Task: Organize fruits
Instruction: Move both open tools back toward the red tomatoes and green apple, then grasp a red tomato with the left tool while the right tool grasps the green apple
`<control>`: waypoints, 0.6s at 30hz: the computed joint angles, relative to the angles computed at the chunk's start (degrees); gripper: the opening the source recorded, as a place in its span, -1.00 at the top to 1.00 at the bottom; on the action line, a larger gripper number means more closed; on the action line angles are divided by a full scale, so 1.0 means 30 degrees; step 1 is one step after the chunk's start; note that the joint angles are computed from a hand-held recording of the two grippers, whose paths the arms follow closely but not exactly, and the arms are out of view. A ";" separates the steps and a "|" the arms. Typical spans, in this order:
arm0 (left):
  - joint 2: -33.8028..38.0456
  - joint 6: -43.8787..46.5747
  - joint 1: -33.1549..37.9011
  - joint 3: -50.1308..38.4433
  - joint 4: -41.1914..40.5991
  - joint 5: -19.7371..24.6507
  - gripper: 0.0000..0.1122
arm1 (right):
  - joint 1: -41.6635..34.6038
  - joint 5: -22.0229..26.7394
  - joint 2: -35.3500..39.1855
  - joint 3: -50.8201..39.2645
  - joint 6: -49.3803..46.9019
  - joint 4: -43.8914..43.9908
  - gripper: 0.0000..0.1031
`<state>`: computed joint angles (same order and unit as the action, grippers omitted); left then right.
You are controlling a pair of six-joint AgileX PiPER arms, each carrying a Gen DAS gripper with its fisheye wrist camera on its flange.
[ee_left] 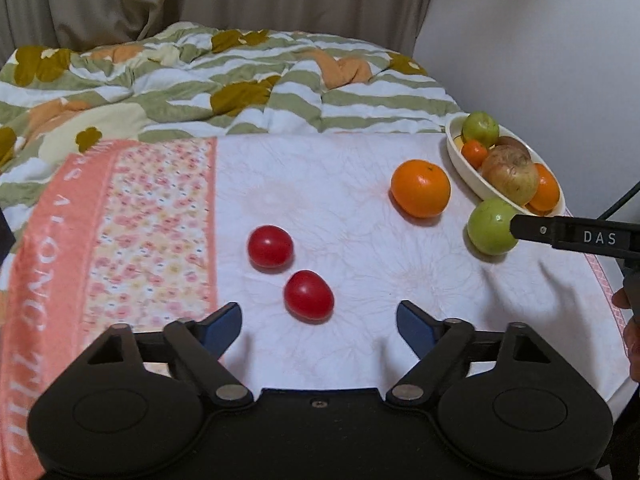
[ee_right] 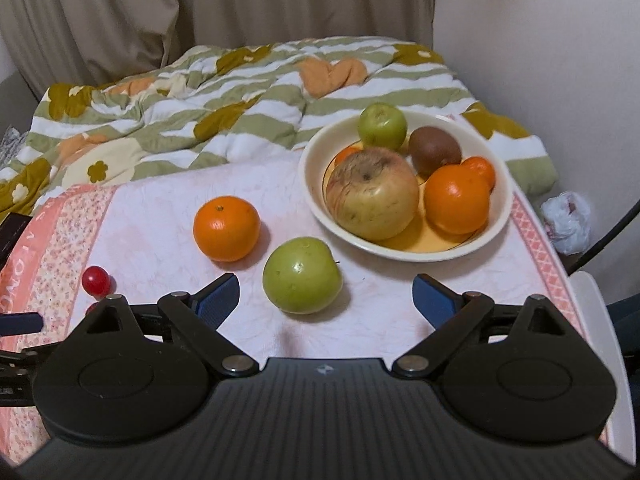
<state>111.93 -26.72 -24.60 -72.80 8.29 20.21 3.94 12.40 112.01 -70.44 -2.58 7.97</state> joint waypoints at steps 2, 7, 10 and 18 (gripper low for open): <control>0.0561 -0.1468 -0.0232 -0.0446 0.1192 0.0086 -0.41 | -0.0075 0.0099 0.0434 -0.0340 -0.1381 0.1012 -1.00; 0.1699 -0.4358 -0.0673 -0.1665 0.3161 0.0948 -0.20 | -0.0343 0.0784 0.1300 -0.1211 -0.4752 0.3453 -1.00; 0.2185 -0.5906 -0.0914 -0.2204 0.4322 0.1459 -0.07 | -0.0519 0.1174 0.1734 -0.1639 -0.6598 0.4607 -1.00; 0.2955 -0.8913 -0.1470 -0.3109 0.6780 0.2610 0.19 | -0.0848 0.2637 0.2878 -0.3142 -0.9306 0.6154 -0.90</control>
<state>120.80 -53.46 -29.01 -82.12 28.63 28.04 1.40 20.31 120.64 -79.87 -30.50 26.44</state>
